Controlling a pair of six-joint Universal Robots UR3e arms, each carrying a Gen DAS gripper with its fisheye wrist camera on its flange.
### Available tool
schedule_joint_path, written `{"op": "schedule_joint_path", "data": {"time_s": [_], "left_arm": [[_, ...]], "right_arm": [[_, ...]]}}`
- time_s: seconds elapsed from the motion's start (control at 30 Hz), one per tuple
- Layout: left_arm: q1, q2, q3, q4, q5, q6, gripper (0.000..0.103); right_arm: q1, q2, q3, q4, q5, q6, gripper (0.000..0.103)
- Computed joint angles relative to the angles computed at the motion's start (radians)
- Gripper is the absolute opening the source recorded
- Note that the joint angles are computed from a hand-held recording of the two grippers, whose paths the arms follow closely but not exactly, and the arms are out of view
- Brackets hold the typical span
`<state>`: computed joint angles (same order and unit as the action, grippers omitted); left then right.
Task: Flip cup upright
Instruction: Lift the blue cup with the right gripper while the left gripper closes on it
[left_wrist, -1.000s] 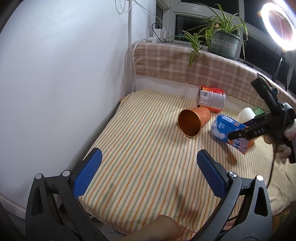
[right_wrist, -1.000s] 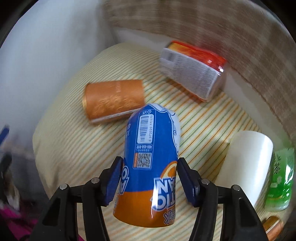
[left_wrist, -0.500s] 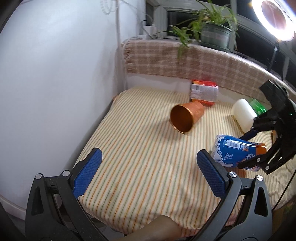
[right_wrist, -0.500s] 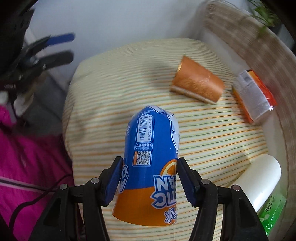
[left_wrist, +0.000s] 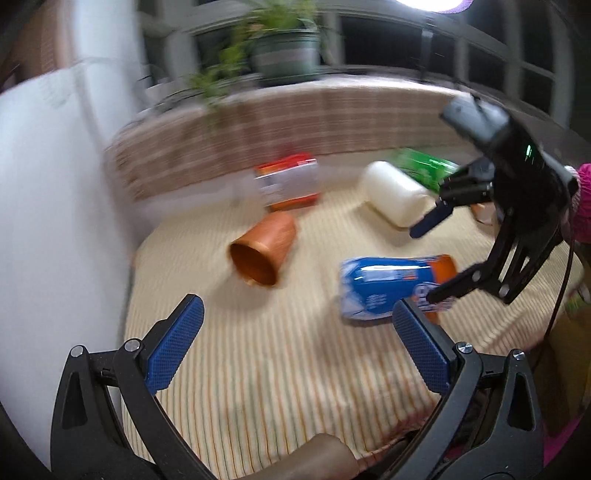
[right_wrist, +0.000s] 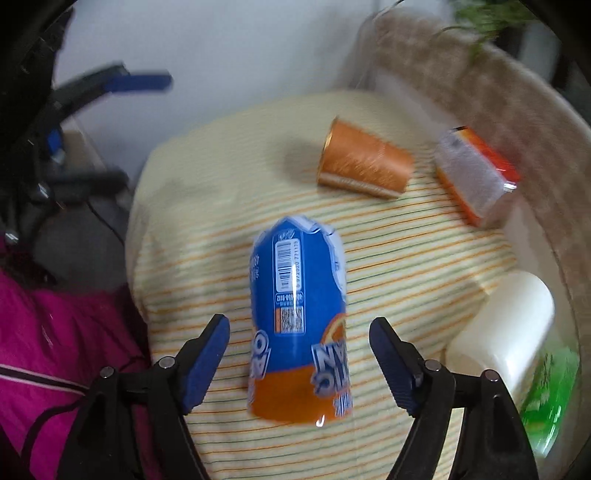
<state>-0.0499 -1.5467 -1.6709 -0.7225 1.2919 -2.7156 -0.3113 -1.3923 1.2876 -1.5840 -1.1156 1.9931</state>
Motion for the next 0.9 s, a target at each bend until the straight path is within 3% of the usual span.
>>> {"op": "schedule_joint_path", "data": {"time_s": [0.17,0.27,0.4,0.53,0.9], "left_arm": [[-0.058,-0.097,0.170,-0.129,-0.058,0.163,0.103],[-0.117,-0.159,0.259,-0.199,-0.047,0.262,0.103],[-0.212,-0.243,0.362,-0.275,0.007,0.402,0.103],[-0.287,-0.326,0.439,-0.318,0.071,0.479,0.102],[-0.402,-0.541,0.653,-0.412,0.285,0.598,0.099]], "right_arm": [[-0.201,-0.240,0.243,0.006,0.141,0.019,0.082],[-0.346,-0.395,0.378,0.071,0.196,-0.024,0.082],[-0.566,-0.582,0.479,0.282,0.238,-0.151,0.082],[-0.753,-0.718,0.510,0.496,0.227,-0.273,0.082],[-0.964,-0.740,0.518,0.657,0.223,-0.352,0.082]]}}
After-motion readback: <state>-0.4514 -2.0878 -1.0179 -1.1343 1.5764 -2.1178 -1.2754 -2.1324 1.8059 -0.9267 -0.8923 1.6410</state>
